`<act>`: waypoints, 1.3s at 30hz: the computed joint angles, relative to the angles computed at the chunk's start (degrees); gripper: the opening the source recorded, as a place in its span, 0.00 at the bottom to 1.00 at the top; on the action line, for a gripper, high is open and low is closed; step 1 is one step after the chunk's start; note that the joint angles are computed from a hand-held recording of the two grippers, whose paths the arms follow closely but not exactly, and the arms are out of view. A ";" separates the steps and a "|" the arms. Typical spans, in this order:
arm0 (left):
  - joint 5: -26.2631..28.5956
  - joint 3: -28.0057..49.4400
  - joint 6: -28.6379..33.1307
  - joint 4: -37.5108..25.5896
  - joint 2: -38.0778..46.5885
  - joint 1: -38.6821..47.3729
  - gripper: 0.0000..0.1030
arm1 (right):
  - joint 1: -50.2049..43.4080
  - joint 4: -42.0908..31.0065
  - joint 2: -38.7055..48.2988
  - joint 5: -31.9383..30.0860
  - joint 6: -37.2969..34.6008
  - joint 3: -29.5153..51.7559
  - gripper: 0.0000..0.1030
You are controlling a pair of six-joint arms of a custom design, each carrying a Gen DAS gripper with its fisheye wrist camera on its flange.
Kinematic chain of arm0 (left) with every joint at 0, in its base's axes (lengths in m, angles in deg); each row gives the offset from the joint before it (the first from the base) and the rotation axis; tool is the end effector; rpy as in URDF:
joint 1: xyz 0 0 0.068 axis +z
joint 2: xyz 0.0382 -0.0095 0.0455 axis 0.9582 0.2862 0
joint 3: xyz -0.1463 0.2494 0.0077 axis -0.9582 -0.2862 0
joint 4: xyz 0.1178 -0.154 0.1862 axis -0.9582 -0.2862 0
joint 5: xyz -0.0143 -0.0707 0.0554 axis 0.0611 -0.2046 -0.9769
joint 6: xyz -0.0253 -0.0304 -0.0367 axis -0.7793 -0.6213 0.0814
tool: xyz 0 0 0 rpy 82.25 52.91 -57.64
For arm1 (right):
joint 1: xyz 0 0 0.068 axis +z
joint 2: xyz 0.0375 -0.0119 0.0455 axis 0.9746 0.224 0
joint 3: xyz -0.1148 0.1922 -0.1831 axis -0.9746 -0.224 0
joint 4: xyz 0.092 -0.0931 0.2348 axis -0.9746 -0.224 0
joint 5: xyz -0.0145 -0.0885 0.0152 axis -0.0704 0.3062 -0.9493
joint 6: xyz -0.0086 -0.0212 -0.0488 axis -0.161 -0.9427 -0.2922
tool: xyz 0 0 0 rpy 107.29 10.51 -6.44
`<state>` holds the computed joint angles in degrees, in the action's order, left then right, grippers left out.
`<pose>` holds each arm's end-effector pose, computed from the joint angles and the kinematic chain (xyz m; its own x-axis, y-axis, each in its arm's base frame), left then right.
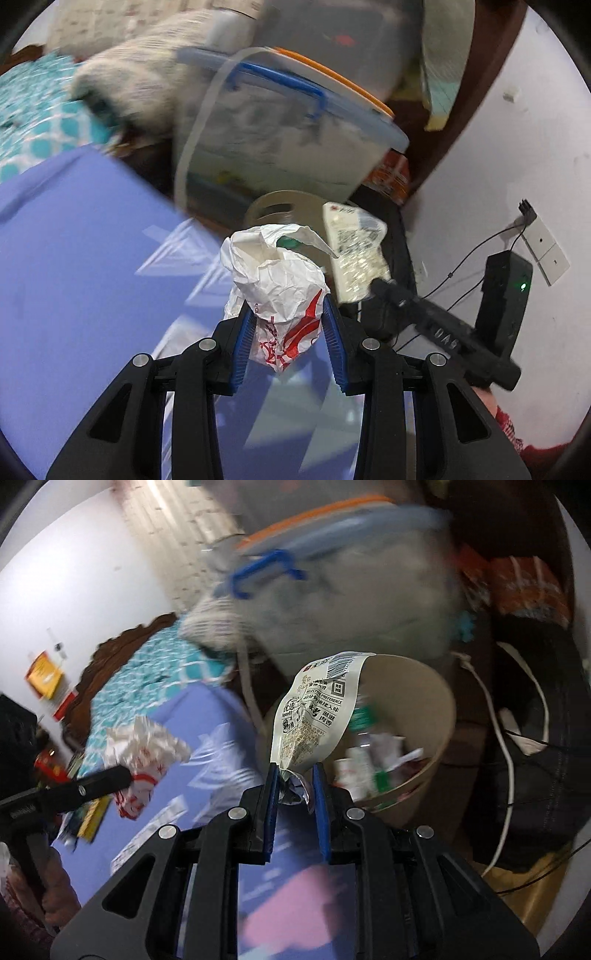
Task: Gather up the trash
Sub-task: 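Carry the tissue and wrapper to the wastebasket and open both tools, then return both tools over the sheet toward the can and milk carton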
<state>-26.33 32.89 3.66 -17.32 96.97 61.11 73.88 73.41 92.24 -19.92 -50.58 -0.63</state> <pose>0.3316 -0.0962 0.2156 -0.6083 0.5059 -0.6116 0.7842 0.5017 -0.3650 0.1607 -0.0101 0.1435 -0.4534 0.6046 -0.6549 0.4181 0.7931 0.4429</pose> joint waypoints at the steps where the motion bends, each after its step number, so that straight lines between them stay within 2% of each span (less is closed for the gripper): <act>1: -0.87 1.16 -1.48 1.07 1.39 -2.23 0.33 | -2.26 2.73 3.11 -1.64 -1.11 -0.10 0.23; 3: -3.42 3.92 -4.99 3.65 4.98 -7.28 0.35 | -7.07 5.41 8.86 -5.06 -3.56 1.15 0.23; 4: -4.37 4.87 -5.98 4.46 6.42 -8.74 0.37 | -6.31 7.19 12.65 -4.79 -3.31 2.27 0.27; 5: -5.37 5.70 -6.97 5.19 7.77 -10.09 0.47 | -6.89 7.55 15.09 -5.22 -3.78 3.22 0.32; 6: -7.34 7.43 -8.39 5.42 9.90 -11.70 0.66 | -7.71 8.47 17.10 -5.84 -4.20 3.80 0.54; 7: -10.24 8.64 -10.81 6.39 11.58 -13.02 0.74 | -5.66 10.48 18.70 -4.50 -2.41 3.81 0.73; 8: -11.52 9.49 -12.85 7.16 12.82 -13.49 0.76 | -5.42 11.52 17.91 -3.84 -2.25 3.18 0.74; 11: -9.06 10.59 -13.84 5.66 13.63 -11.83 0.74 | -1.55 8.93 10.66 2.67 -1.47 1.82 0.74; 14: -6.34 6.04 -10.80 6.26 9.25 -7.50 0.74 | 1.85 6.07 4.95 4.98 1.56 1.31 0.71; 16: -4.91 1.53 -7.28 6.48 4.79 -2.94 0.74 | 8.11 3.34 2.13 8.83 4.52 2.55 0.68; 19: -3.16 -3.09 -1.66 4.32 0.15 5.21 0.74 | 16.09 5.14 6.46 11.56 6.05 5.93 0.61; 22: -1.52 -5.30 5.59 0.49 -2.60 15.66 0.74 | 23.79 7.89 15.24 11.95 6.64 11.74 0.54; 24: -0.66 -5.53 10.61 -1.25 -3.02 24.14 0.74 | 28.00 9.16 21.87 10.89 6.44 16.69 0.53; 28: 1.26 -0.66 15.69 -4.82 1.77 39.19 0.72 | 37.05 7.13 35.90 8.65 2.73 32.31 0.55; 29: 1.88 1.86 16.51 -6.42 4.24 43.14 0.72 | 39.17 5.44 39.97 8.02 -0.07 37.91 0.56; 31: 2.38 6.03 17.11 -8.56 8.06 48.69 0.72 | 43.32 1.66 48.32 8.31 -6.31 49.96 0.65; 35: 3.64 16.99 16.71 -12.37 16.22 57.96 0.69 | 46.51 -9.24 66.07 6.07 -16.85 77.34 0.71; 36: 4.14 19.96 16.53 -13.69 18.12 59.39 0.69 | 47.10 -11.94 70.74 6.56 -20.36 84.54 0.73; 39: 5.76 30.59 14.84 -18.31 24.55 63.38 0.69 | 48.73 -20.13 85.03 13.30 -34.54 106.14 0.73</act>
<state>-20.57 63.47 18.50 -35.63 121.52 124.50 122.61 53.28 177.26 -6.61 -85.13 105.52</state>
